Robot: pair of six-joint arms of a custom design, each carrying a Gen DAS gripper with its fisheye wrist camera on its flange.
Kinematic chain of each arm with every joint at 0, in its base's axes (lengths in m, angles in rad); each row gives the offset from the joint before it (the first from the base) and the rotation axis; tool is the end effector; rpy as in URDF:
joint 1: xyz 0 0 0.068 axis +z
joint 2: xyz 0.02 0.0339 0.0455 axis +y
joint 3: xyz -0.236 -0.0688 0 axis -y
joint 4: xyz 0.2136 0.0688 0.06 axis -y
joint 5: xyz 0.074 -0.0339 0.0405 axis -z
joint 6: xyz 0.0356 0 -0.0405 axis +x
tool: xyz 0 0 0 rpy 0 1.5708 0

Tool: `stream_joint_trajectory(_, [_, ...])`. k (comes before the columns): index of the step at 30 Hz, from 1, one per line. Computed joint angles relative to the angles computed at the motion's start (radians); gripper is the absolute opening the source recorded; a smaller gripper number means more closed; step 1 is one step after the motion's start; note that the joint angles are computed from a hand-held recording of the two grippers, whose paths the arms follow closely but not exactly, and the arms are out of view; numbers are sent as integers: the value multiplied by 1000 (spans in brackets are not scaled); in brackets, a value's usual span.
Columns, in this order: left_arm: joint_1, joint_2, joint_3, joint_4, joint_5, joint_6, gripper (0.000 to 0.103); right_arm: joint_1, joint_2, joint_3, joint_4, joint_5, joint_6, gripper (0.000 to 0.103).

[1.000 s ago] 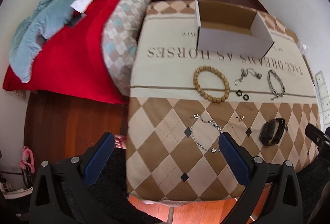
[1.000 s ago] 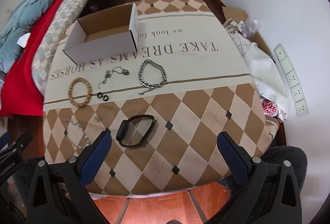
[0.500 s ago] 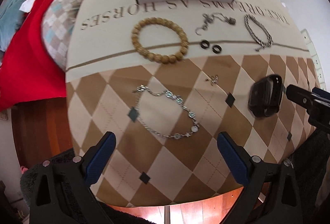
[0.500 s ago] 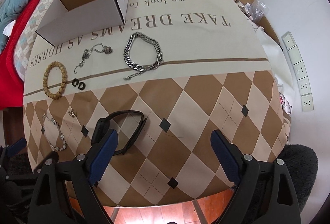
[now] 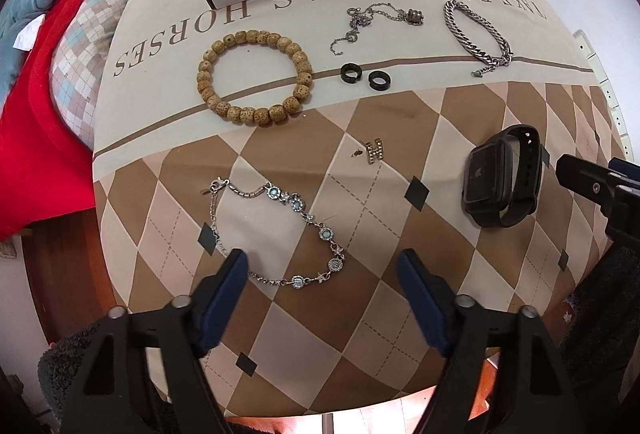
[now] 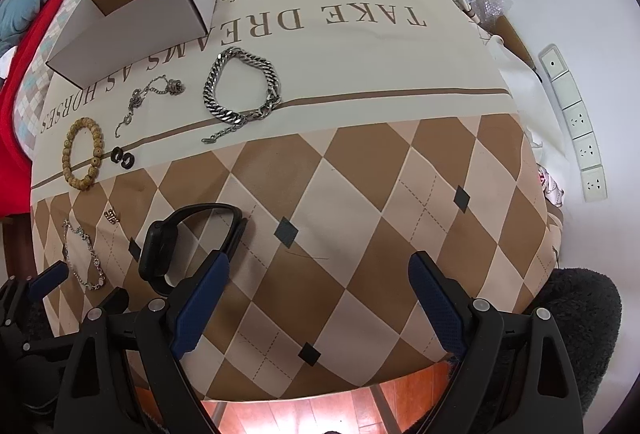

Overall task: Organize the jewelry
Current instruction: 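Grasp the silver charm bracelet with the left gripper while the right gripper approaches the black watch band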

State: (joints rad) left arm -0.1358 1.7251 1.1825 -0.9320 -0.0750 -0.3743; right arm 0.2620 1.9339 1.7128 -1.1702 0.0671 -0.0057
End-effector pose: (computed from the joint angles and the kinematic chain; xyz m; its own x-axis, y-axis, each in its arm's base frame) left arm 0.2785 -0.0354 0.1788 -0.9647 -0.2362 -0.1167 -0.2416 0.9698 0.0343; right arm 0.3338 0.0870 0.2380 -0.9489 -0.2604 -0.1782 -0.2523 0.9653 -0.0670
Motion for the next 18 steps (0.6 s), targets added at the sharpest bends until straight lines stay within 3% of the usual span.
stream_joint_trajectory(2, [3, -10, -11, -2, -5, 6, 69, 0, -1, 0, 1, 0, 3, 92])
stream_joint_trajectory(5, [28, -25, -31, 20, 5, 22, 52, -6, 0, 7, -1, -1, -4, 92])
stream_joint_trajectory(7, [45, -29, -37, 32, 13, 41, 35, -2, -3, 12, -4, 1, -4, 92])
stream_joint_trajectory(13, [102, -59, -63, 44, 36, 82, 8, 21, -36, 22, -25, -6, 16, 93])
stream_joint_trajectory(18, [172, -102, -103, 46, 73, 113, 2, 19, -55, 28, -30, -12, 29, 93])
